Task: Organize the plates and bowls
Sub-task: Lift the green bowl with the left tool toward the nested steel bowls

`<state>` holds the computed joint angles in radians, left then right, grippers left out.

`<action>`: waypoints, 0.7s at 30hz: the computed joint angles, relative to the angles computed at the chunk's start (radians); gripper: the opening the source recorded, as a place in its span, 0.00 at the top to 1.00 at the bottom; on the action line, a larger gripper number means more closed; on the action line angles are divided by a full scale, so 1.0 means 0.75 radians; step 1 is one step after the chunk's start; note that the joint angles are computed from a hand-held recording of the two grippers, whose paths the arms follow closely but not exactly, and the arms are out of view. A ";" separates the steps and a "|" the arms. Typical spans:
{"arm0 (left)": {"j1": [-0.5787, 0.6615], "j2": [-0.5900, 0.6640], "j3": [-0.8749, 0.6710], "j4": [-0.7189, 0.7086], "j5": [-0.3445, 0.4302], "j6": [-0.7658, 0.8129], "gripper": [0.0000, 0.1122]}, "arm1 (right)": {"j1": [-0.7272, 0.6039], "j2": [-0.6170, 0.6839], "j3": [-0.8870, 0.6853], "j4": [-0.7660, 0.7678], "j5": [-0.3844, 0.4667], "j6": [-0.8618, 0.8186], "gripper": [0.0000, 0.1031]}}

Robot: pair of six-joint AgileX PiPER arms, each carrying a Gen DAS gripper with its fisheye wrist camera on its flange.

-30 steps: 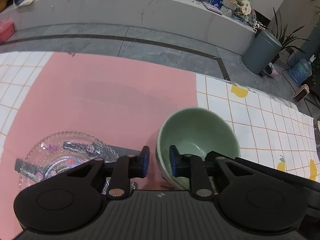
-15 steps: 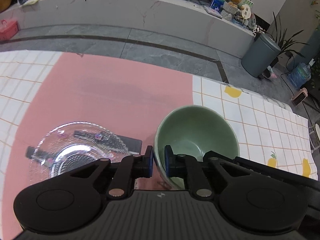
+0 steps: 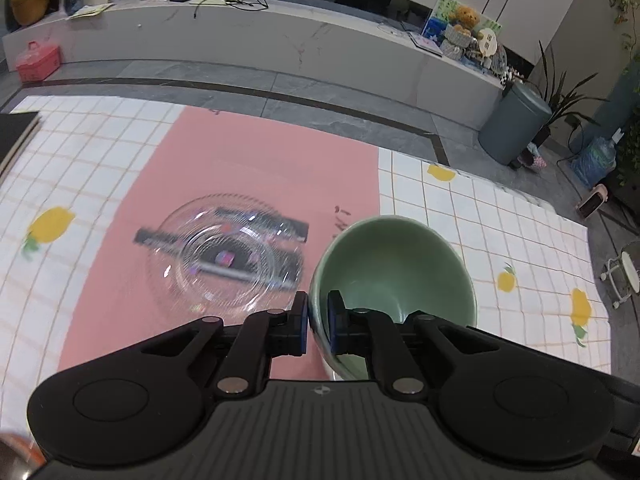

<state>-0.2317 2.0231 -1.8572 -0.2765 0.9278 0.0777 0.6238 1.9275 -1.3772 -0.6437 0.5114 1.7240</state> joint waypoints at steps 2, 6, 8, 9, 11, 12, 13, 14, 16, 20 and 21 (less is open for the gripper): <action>0.024 -0.076 0.091 -0.020 -0.020 0.032 0.91 | 0.059 -0.024 0.011 -0.032 0.032 0.064 0.88; 0.080 -0.221 0.257 -0.050 -0.052 0.093 0.91 | 0.181 -0.048 0.004 -0.076 0.111 0.162 0.88; 0.118 -0.271 0.302 -0.081 -0.046 0.133 0.91 | 0.237 -0.058 0.003 -0.097 0.133 0.213 0.88; 0.143 -0.297 0.326 -0.103 -0.039 0.160 0.91 | 0.258 -0.059 -0.006 -0.098 0.145 0.223 0.88; 0.193 -0.346 0.370 -0.139 -0.024 0.211 0.91 | 0.309 -0.054 -0.038 -0.107 0.180 0.246 0.88; 0.218 -0.368 0.387 -0.153 -0.015 0.231 0.91 | 0.332 -0.050 -0.057 -0.109 0.199 0.251 0.88; 0.241 -0.389 0.403 -0.164 -0.006 0.247 0.91 | 0.358 -0.042 -0.079 -0.115 0.219 0.258 0.88; 0.265 -0.407 0.412 -0.172 0.008 0.261 0.91 | 0.380 -0.033 -0.105 -0.115 0.238 0.256 0.88; 0.321 -0.454 0.455 -0.196 0.024 0.305 0.91 | 0.427 -0.013 -0.156 -0.114 0.271 0.254 0.88; 0.447 -0.528 0.516 -0.245 0.065 0.400 0.91 | 0.499 0.052 -0.289 -0.079 0.322 0.210 0.88; 0.479 -0.545 0.534 -0.258 0.073 0.429 0.91 | 0.513 0.071 -0.323 -0.071 0.333 0.197 0.88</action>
